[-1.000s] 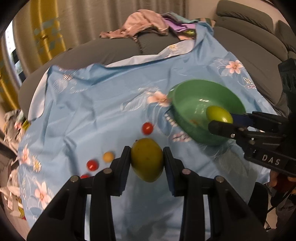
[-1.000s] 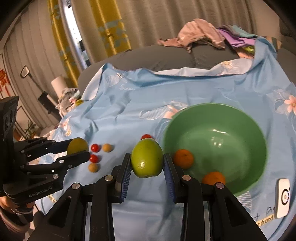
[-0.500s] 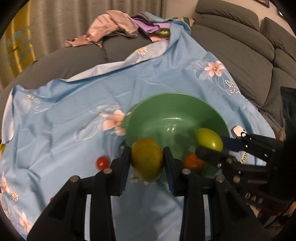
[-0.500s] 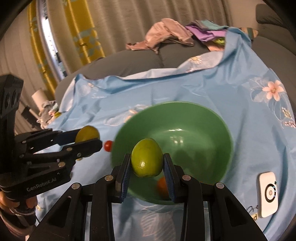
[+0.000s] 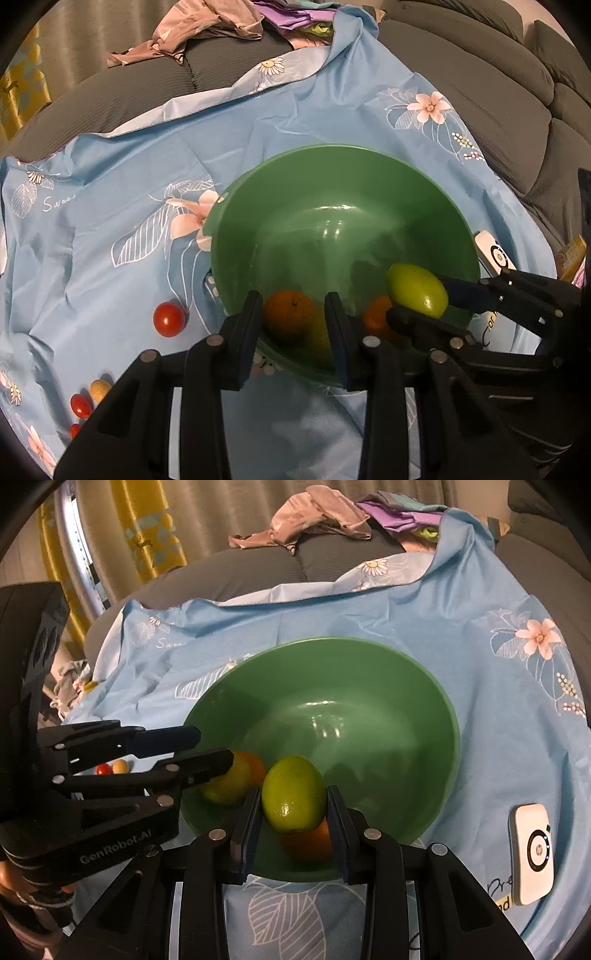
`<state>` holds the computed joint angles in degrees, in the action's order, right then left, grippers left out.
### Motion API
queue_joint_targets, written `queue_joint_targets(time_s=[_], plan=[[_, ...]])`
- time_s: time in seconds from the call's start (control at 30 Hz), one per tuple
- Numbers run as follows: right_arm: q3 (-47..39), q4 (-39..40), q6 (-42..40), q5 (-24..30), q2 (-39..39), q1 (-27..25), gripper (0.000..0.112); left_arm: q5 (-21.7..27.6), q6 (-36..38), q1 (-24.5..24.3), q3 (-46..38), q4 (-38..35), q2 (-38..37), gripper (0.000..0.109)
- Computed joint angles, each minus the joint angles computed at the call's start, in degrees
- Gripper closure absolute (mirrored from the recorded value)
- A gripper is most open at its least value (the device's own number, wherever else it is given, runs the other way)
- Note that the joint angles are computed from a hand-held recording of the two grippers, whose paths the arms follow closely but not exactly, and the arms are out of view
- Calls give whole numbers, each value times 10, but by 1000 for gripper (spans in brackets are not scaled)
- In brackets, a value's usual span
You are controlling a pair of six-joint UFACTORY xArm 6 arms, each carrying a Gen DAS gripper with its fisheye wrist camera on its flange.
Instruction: Organize fruits
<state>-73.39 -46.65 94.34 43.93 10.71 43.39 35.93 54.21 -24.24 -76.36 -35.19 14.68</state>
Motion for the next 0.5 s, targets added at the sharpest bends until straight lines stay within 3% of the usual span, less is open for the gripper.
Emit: queue_joint_targets(time_s=[0.13,0.2,0.3,0.5], plan=[[4,-8,17,7,-9,6,76,1,2,4,8,-15,-13,62],[10,-23,34,13,-17,12,76,-3,3,7,18,-24,-24,49],[19,-48,62,17,-30,24,76,11,8,22,37,-49,-48,40],[25,-91,84,-6,-37,46,76,35,-10,70,85,-71,-96,33]])
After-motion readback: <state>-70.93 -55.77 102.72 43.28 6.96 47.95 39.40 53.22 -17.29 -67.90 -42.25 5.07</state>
